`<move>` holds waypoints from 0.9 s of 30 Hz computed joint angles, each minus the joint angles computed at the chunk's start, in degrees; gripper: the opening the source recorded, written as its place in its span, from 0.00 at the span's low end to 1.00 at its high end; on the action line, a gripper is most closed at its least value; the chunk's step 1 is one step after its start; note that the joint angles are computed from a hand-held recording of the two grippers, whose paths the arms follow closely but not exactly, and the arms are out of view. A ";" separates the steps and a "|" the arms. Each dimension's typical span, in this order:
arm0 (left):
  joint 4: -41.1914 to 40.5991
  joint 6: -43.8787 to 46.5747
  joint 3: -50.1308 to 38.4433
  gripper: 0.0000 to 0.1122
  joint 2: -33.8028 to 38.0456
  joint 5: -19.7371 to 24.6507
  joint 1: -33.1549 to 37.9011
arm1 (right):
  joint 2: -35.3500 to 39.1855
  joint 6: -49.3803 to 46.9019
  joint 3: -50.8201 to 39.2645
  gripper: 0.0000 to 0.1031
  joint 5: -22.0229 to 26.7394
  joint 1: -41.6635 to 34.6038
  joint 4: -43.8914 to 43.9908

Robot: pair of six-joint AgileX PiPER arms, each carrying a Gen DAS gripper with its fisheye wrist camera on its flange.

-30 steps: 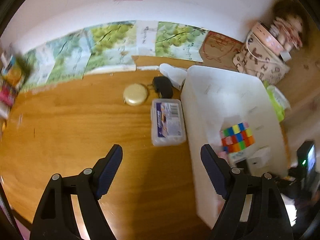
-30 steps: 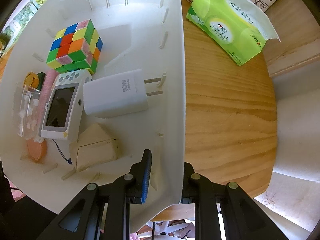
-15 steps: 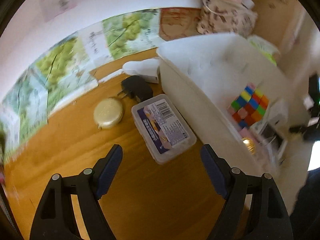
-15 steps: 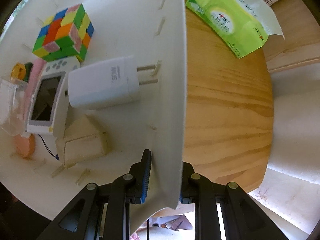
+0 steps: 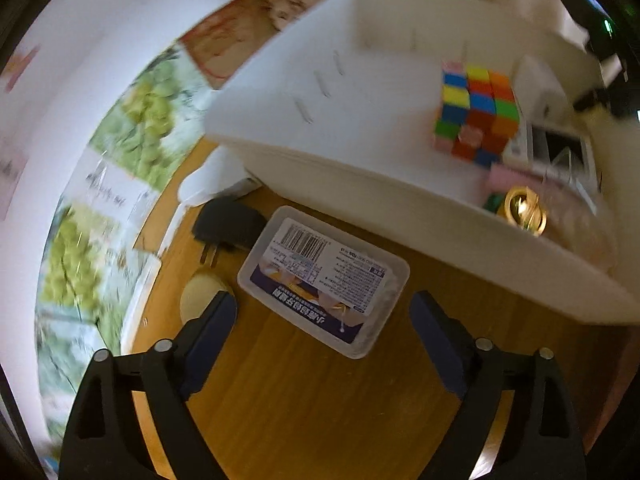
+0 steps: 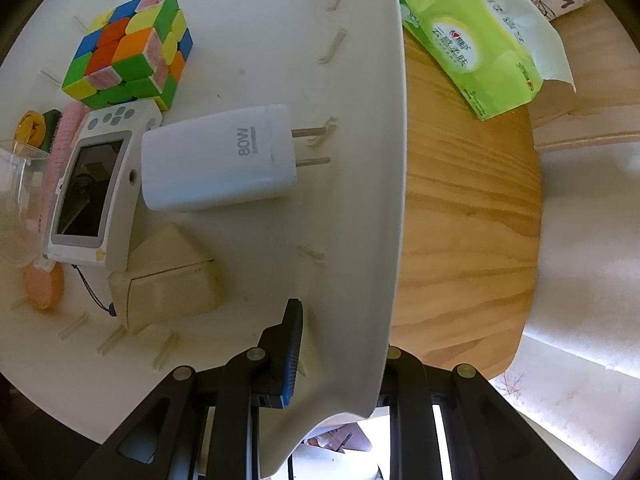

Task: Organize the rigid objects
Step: 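Move the open left tool over the desk to the labeled clear box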

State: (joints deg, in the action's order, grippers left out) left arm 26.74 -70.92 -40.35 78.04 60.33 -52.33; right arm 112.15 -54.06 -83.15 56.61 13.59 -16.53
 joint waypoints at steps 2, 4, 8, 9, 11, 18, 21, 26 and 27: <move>-1.63 6.21 0.02 0.83 0.20 -1.88 2.21 | 0.11 0.18 0.06 0.21 -0.05 -0.59 -0.05; -2.01 9.96 0.13 0.84 0.66 -3.07 3.93 | 0.24 0.82 -0.14 0.21 0.21 -0.58 -0.21; -4.10 17.90 0.65 0.85 0.99 -6.74 8.76 | 0.98 2.75 -0.96 0.21 0.75 -0.08 -1.18; -5.04 20.15 0.76 0.85 0.99 -7.92 10.02 | 1.35 3.10 -1.62 0.21 1.24 0.05 -1.27; -6.28 23.67 1.34 0.89 1.24 -10.23 11.94 | 2.02 4.05 -2.75 0.21 2.22 0.31 -1.50; -9.03 31.90 2.06 0.91 0.16 -15.15 16.93 | 3.78 5.56 -6.56 0.21 5.31 0.74 -2.01; -10.14 35.34 1.47 0.91 1.06 -16.27 19.26 | 4.07 6.17 -7.39 0.21 5.90 1.10 -2.30; -14.14 41.46 0.48 0.91 5.17 -18.60 22.70 | 5.24 7.14 -9.40 0.21 7.43 1.61 -2.45; -14.36 41.67 0.28 0.91 5.87 -19.31 22.88 | 5.41 7.19 -9.78 0.21 7.66 1.63 -2.30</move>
